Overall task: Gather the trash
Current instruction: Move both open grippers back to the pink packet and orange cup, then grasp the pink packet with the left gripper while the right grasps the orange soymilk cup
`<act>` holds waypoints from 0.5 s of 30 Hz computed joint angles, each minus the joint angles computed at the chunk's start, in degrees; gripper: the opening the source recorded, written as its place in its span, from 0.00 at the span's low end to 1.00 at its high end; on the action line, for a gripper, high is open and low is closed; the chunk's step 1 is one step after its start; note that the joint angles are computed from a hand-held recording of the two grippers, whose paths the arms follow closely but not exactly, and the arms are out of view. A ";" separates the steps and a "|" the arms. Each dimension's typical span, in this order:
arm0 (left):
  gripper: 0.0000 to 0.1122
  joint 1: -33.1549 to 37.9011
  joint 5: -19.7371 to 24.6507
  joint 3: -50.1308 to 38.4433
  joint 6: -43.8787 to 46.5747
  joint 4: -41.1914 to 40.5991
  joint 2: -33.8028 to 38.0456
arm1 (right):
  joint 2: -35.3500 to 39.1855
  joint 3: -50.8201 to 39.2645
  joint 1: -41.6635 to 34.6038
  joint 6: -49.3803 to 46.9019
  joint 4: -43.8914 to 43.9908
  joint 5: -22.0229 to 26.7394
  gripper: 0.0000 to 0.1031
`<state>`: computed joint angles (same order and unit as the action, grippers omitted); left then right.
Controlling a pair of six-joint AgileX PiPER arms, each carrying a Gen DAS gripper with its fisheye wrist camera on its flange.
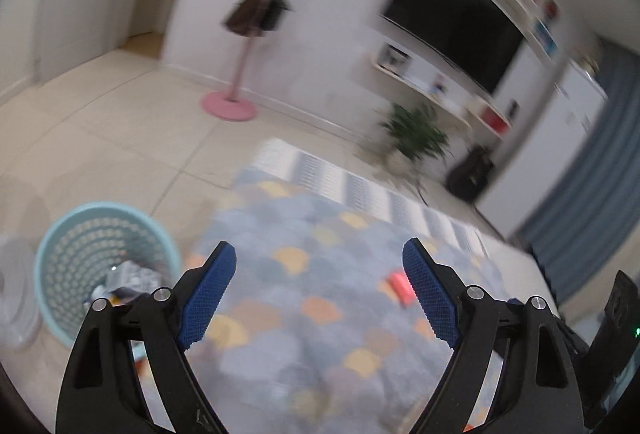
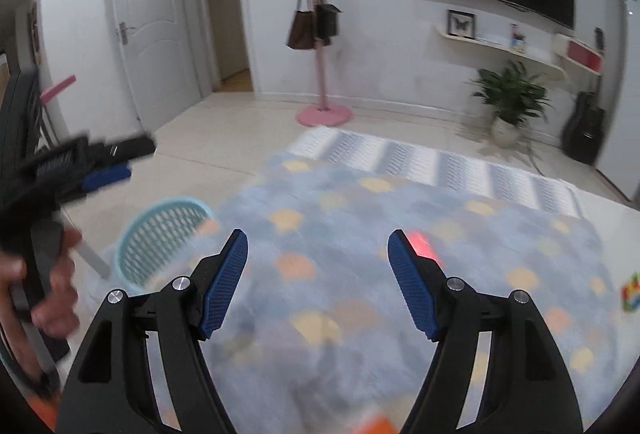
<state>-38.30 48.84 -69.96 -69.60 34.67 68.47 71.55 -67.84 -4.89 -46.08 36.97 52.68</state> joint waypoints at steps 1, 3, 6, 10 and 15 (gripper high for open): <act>0.74 -1.98 -0.04 -0.66 -1.31 1.30 1.65 | -1.23 1.64 -3.32 -3.21 0.55 1.97 0.69; 0.74 -4.41 -0.23 -2.90 -2.10 2.11 5.55 | -2.78 4.54 -9.35 -10.19 1.93 5.62 0.73; 0.74 -6.62 -2.38 -5.57 -2.69 1.36 11.42 | -4.57 9.83 -16.01 -19.44 2.48 9.64 0.77; 0.74 -6.48 -5.40 -7.07 -1.56 -1.44 16.55 | -5.08 17.39 -21.68 -30.35 1.80 12.24 0.79; 0.74 -4.65 -7.86 -7.83 1.25 -6.09 21.09 | -5.07 23.15 -23.43 -36.30 1.12 10.76 0.79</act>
<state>-42.95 40.98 -77.78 -68.35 28.58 89.56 66.48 -44.69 -28.32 -82.38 38.09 63.44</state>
